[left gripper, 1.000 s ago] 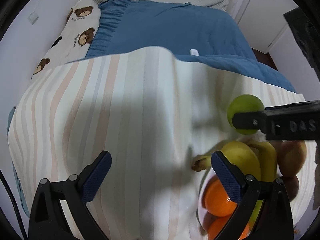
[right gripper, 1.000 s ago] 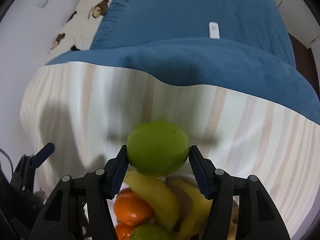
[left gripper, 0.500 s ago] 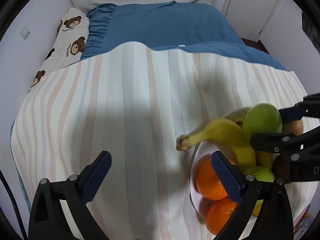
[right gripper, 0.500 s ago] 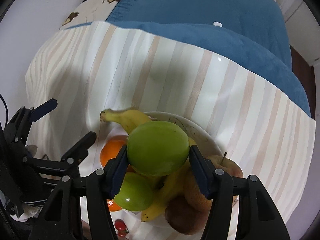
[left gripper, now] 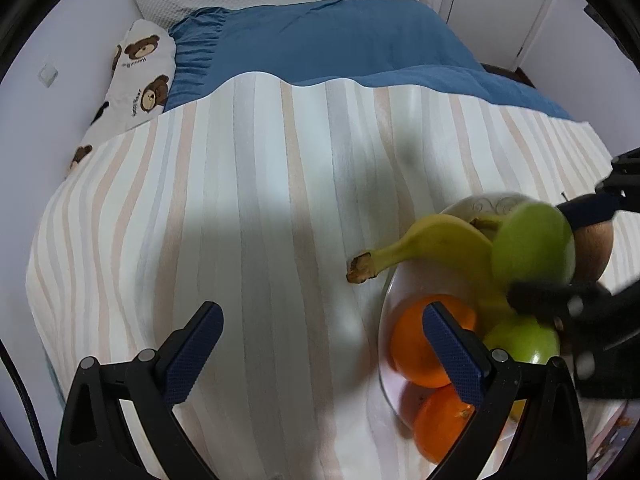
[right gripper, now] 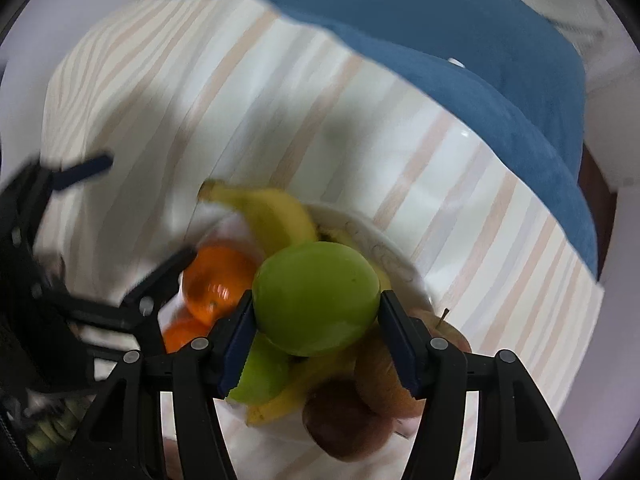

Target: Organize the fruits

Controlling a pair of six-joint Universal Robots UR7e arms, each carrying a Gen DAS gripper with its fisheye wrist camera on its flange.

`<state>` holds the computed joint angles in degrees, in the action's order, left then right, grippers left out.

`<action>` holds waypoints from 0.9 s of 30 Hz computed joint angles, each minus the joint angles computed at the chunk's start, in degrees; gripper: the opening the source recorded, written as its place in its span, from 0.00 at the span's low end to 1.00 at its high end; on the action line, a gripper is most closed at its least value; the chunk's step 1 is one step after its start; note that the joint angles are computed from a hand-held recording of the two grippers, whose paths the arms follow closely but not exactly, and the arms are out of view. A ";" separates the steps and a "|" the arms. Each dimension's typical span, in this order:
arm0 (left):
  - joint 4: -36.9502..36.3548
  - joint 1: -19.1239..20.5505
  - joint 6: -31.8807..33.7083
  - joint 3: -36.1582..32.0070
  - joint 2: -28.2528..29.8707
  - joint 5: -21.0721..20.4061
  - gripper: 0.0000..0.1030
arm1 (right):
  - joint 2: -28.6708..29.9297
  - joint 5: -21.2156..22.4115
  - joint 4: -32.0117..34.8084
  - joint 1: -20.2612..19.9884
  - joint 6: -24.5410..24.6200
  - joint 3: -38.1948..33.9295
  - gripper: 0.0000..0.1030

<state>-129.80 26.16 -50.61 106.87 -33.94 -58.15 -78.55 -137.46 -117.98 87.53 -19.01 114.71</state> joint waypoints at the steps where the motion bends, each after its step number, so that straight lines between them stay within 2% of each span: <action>1: -0.53 0.01 0.02 0.33 -0.21 -0.23 0.99 | -0.22 -0.06 0.97 0.19 0.09 0.01 0.61; 6: -0.48 0.30 0.16 0.51 -0.59 -0.42 0.99 | 0.05 0.03 4.74 0.63 2.78 -1.41 0.62; 11: -0.08 0.12 0.41 0.31 -0.88 0.01 0.99 | 2.92 1.37 7.16 0.58 5.33 -4.76 0.66; 20: 0.49 -0.41 -0.14 0.55 -1.69 0.09 0.99 | 3.41 3.75 7.34 -0.44 6.32 -6.87 0.68; 22: 0.62 -0.67 -0.28 0.66 -2.08 0.06 0.99 | 2.72 4.42 7.03 -0.27 6.35 -6.95 0.70; 24: 0.87 -0.94 -0.45 0.71 -2.43 0.09 0.99 | 2.10 4.69 6.22 -0.68 5.31 -7.14 0.82; 25: 1.01 -1.19 -0.60 0.79 -2.70 0.15 0.99 | 1.62 4.50 5.61 -0.42 5.09 -6.98 0.85; 27: 1.38 -1.49 -0.82 0.86 -3.16 0.31 0.99 | 0.66 4.41 4.80 -0.32 4.82 -6.70 0.87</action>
